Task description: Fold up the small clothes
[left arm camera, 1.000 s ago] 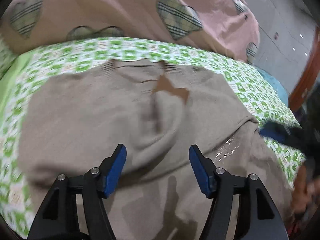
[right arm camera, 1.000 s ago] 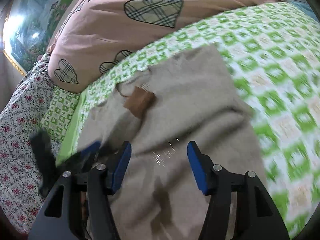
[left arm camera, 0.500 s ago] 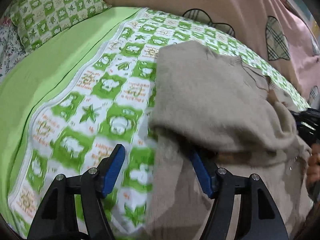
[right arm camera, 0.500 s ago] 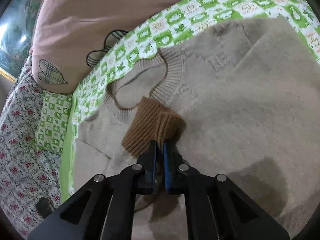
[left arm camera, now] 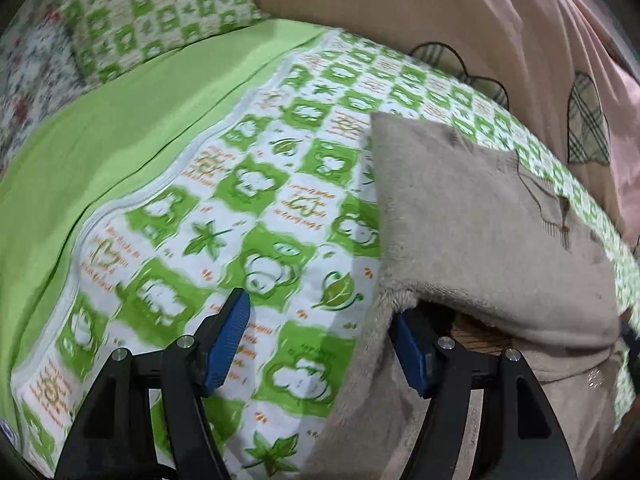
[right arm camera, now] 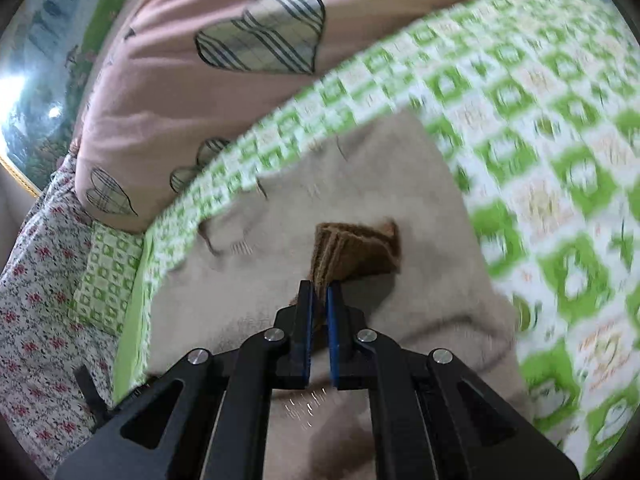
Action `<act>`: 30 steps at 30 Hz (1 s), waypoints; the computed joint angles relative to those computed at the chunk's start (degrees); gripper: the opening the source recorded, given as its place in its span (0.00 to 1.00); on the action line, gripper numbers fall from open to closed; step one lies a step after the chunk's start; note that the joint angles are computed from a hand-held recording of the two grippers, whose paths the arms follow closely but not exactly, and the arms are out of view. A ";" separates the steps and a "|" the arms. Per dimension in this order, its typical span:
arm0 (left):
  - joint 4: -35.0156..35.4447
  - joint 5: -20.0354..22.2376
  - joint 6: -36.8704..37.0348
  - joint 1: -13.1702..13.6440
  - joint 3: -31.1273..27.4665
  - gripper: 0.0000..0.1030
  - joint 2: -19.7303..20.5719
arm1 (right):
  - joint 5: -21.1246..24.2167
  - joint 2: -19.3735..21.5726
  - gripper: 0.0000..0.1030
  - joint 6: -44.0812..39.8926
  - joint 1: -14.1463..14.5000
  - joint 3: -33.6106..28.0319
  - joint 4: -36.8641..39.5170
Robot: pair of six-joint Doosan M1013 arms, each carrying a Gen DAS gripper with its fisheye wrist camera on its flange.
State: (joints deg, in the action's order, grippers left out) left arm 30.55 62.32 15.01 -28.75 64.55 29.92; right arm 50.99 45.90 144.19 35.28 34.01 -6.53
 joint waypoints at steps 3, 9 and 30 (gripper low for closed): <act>-0.04 -1.71 -1.59 -0.03 1.68 0.68 -0.98 | 2.79 0.43 0.07 -1.99 0.70 -0.46 -0.63; -0.09 -2.72 -1.89 0.02 2.19 0.69 -1.14 | 4.22 -0.55 0.08 -2.25 0.89 2.02 -1.72; -9.45 -17.27 7.33 0.70 8.18 0.69 -6.24 | 4.30 -8.11 0.14 5.25 2.56 11.47 -10.14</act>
